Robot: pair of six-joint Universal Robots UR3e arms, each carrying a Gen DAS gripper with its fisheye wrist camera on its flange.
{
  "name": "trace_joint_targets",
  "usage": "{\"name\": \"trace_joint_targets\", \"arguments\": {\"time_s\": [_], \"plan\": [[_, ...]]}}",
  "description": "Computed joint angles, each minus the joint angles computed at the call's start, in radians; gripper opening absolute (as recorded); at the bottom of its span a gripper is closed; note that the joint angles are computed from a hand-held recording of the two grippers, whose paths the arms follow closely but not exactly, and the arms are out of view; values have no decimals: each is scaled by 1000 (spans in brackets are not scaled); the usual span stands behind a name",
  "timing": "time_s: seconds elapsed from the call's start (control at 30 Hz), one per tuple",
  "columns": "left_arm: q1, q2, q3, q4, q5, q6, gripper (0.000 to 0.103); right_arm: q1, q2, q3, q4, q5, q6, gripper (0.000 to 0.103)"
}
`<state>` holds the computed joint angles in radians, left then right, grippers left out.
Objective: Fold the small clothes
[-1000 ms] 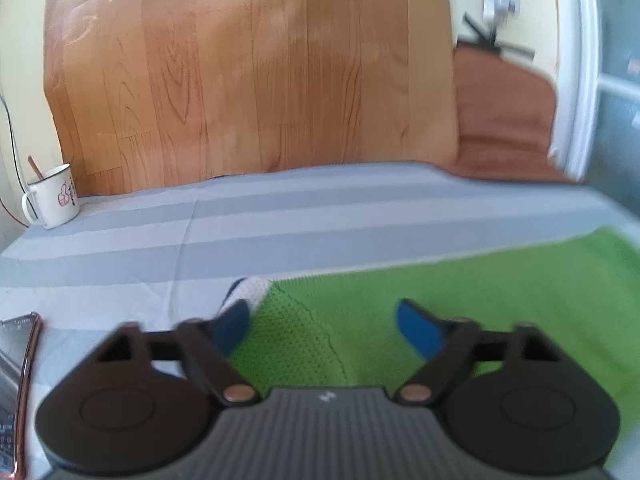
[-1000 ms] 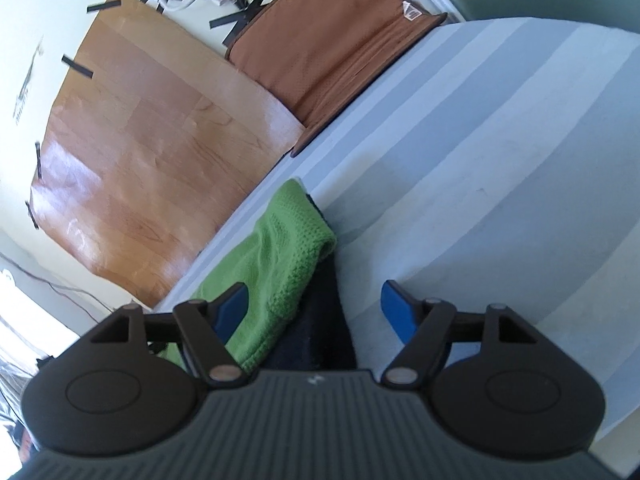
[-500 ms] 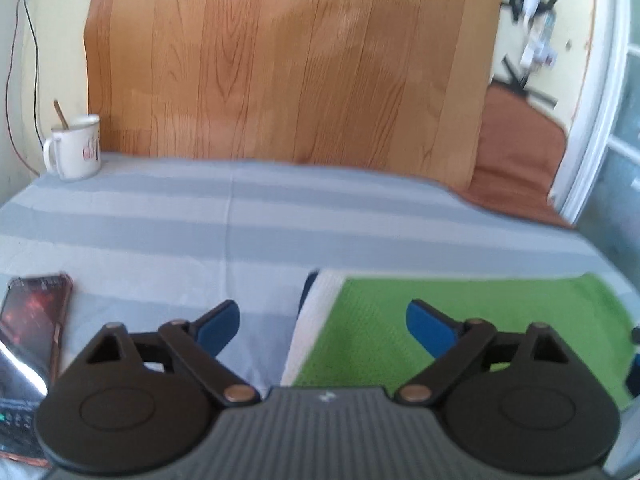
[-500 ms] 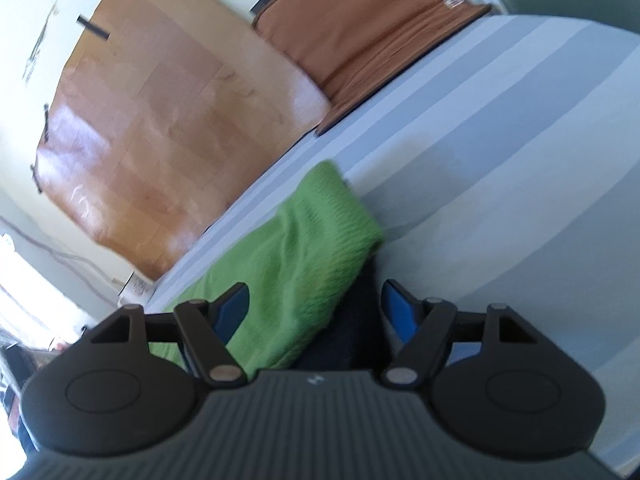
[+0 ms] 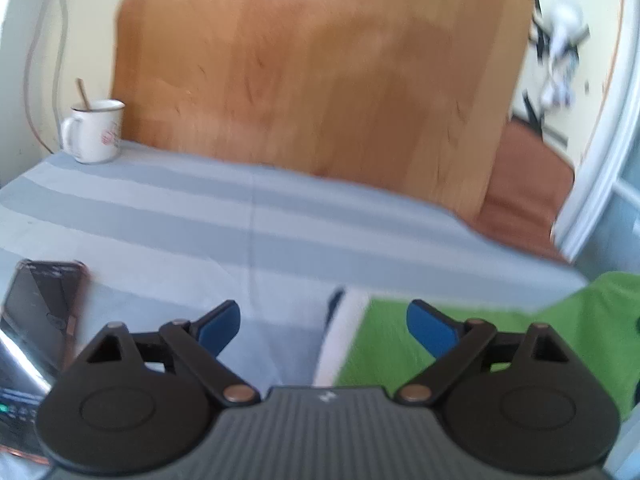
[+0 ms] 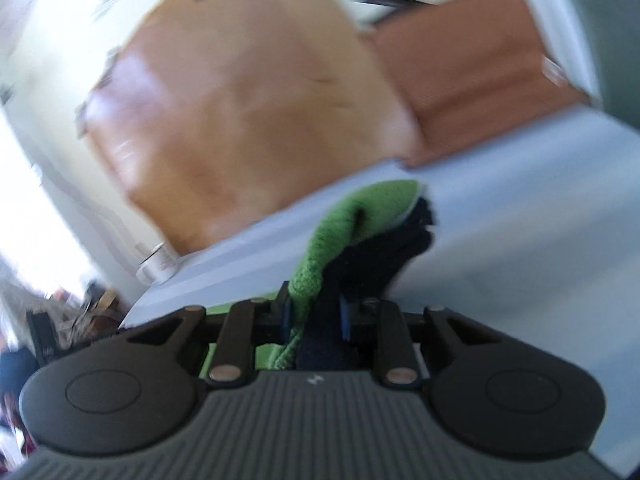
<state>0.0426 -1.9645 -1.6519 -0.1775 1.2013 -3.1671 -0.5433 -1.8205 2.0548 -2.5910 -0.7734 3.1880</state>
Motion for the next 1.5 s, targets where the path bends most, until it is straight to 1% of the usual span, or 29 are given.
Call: {"name": "trace_joint_targets", "arguments": {"time_s": [0.1, 0.17, 0.27, 0.37, 0.4, 0.43, 0.47, 0.53, 0.57, 0.63, 0.67, 0.8, 0.87, 0.93, 0.97, 1.03, 1.07, 1.1, 1.17, 1.2, 1.23, 1.27, 1.3, 1.4, 1.43, 1.5], "plan": [[61, 46, -44, 25, -67, -38, 95, 174, 139, -160, -50, -55, -9, 24], [97, 71, -72, 32, -105, -59, 97, 277, 236, -267, -56, -77, -42, 24], [129, 79, -85, 31, -139, -75, 102, 422, 396, -450, 4, -106, -114, 24], [154, 94, -114, 39, -167, -74, 103, 561, 566, -630, 94, -197, -200, 25], [165, 105, -128, 35, -181, -76, 103, 596, 622, -687, 137, -227, -224, 27], [170, 100, -123, 19, -198, -77, 103, 623, 680, -743, 193, -247, -250, 34], [172, 96, -118, 2, -215, -73, 103, 633, 716, -758, 200, -233, -275, 37], [158, 76, -96, -18, -218, -74, 103, 618, 716, -713, 155, -161, -330, 47], [148, 65, -84, -27, -215, -72, 103, 608, 707, -711, 170, -135, -335, 53], [128, 37, -50, -54, -213, -67, 103, 556, 672, -674, 169, -55, -337, 55], [114, 20, -26, -71, -212, -65, 103, 538, 655, -653, 152, -37, -326, 55], [63, -30, 38, -105, -195, -46, 103, 419, 552, -486, 13, 28, -227, 55], [38, -52, 72, -130, -175, -36, 103, 380, 529, -410, -91, 14, -130, 55], [13, -68, 110, -185, -134, -30, 103, 348, 517, -350, -172, -33, -44, 55], [9, -77, 121, -200, -127, -29, 103, 330, 513, -317, -213, -51, -5, 55], [0, -90, 139, -226, -106, -24, 103, 312, 511, -265, -274, -92, 50, 55], [-1, -96, 147, -245, -98, -18, 103, 309, 508, -247, -281, -108, 66, 56], [6, -97, 148, -264, -108, -15, 103, 306, 513, -233, -285, -114, 81, 57], [33, -91, 139, -297, -159, -7, 103, 275, 496, -176, -285, -77, 94, 69], [45, -84, 134, -312, -181, 3, 103, 256, 491, -144, -298, -48, 101, 79], [57, -78, 130, -332, -205, 15, 103, 233, 481, -117, -290, -14, 90, 81], [71, -71, 123, -355, -237, 28, 103, 225, 468, -109, -266, 13, 82, 82], [86, -62, 112, -375, -274, 42, 103, 244, 497, -143, -272, 6, 112, 82], [134, -61, 107, -488, -449, 100, 103, 237, 514, -159, -252, 51, 103, 83], [137, -62, 101, -500, -469, 107, 103, 242, 535, -177, -246, 65, 100, 83], [121, -65, 79, -441, -444, 97, 102, 260, 589, -226, -221, 99, 103, 83]]}}
